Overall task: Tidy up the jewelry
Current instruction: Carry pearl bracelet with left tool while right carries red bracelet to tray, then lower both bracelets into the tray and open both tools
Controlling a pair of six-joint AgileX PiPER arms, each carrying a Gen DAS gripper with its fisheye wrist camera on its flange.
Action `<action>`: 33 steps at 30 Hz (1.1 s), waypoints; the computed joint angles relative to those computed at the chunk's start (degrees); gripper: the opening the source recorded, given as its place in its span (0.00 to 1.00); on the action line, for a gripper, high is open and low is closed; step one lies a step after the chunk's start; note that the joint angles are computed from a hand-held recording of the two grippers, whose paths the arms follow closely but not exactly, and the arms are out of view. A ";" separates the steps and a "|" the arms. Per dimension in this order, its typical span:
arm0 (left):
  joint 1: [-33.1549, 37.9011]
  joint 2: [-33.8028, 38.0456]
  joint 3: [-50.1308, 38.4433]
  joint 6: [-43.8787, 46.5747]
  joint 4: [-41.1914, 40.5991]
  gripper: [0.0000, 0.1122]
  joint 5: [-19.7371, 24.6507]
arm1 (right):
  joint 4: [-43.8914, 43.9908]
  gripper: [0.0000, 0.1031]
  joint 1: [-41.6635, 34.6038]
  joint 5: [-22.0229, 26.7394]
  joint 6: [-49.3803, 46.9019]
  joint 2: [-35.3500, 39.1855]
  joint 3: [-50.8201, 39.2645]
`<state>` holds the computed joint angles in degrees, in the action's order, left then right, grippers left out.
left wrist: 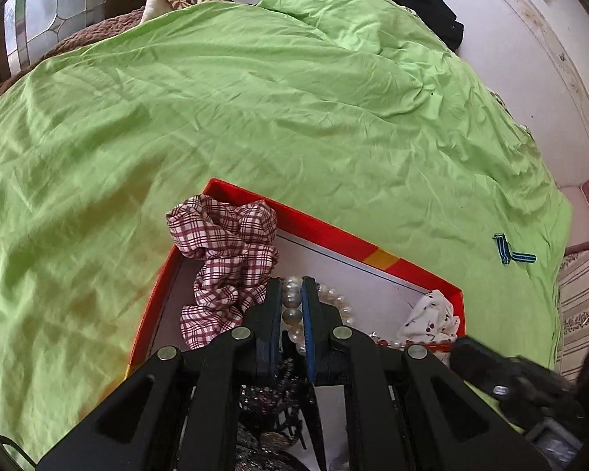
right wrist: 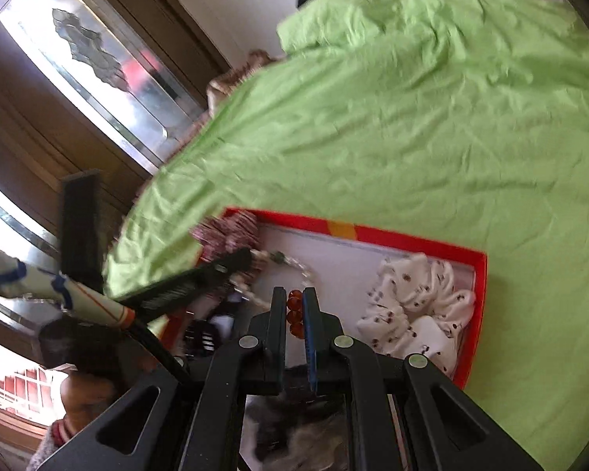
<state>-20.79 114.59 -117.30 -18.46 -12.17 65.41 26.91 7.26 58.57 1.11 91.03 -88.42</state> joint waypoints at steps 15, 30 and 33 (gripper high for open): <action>-5.36 -7.75 3.67 -2.76 4.09 0.39 -2.38 | -3.45 0.40 -3.55 -1.57 -2.16 -10.40 8.46; -18.19 -32.56 29.35 -19.57 28.07 0.47 -3.73 | -18.18 0.22 -1.71 -4.00 6.67 -14.67 21.00; -19.77 -34.36 31.73 -21.16 30.33 0.47 -3.58 | -15.88 0.12 -3.62 -3.96 6.75 -14.46 21.47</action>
<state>-40.56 80.22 -85.57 -39.62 18.16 61.83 11.03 3.64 54.61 7.86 76.57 -66.94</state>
